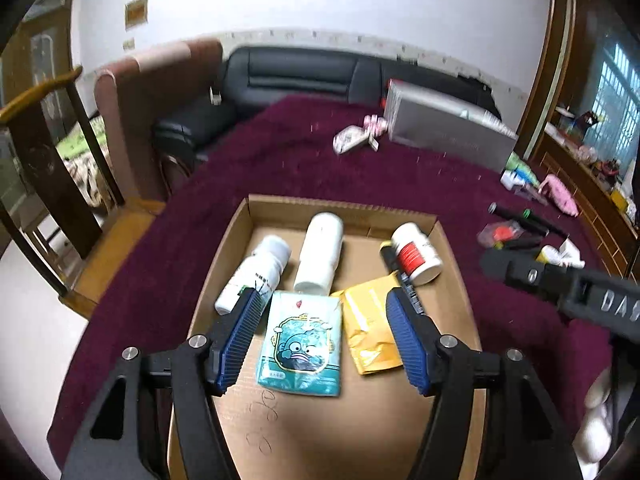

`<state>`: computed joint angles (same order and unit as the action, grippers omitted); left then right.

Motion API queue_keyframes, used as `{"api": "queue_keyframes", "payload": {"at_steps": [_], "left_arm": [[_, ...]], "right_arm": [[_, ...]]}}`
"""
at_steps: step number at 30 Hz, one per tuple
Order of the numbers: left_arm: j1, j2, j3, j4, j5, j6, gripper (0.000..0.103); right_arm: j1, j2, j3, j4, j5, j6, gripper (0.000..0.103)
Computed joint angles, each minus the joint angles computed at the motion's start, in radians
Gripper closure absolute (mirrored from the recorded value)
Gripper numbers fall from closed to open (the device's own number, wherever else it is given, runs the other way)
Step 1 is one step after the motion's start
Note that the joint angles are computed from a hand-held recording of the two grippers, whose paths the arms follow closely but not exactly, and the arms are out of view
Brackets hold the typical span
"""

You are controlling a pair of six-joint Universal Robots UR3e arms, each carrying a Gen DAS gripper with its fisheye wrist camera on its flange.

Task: Organize objects
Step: 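Lower the tissue pack and marker into the tray and open both grippers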

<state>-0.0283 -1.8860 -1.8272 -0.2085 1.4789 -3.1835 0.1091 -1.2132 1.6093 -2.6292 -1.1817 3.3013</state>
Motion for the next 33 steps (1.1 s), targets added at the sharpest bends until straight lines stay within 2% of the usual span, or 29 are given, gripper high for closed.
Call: {"api": "queue_keyframes", "payload": {"at_steps": [7,20,33], "left_arm": [[-0.066,0.096,-0.086,0.094,0.067,-0.026,0.04],[-0.236,0.125,-0.065,0.111,0.237,-0.048,0.039],[-0.371,0.086,0.016,0.06,0.347,-0.059,0.039]], "right_arm": [[-0.019,-0.147,0.219,-0.141,-0.024,-0.004,0.056],[-0.124,-0.348,0.451,-0.188,0.018,-0.072,0.052],[-0.249,-0.462,0.572,-0.181,0.105,-0.124,0.049]]}}
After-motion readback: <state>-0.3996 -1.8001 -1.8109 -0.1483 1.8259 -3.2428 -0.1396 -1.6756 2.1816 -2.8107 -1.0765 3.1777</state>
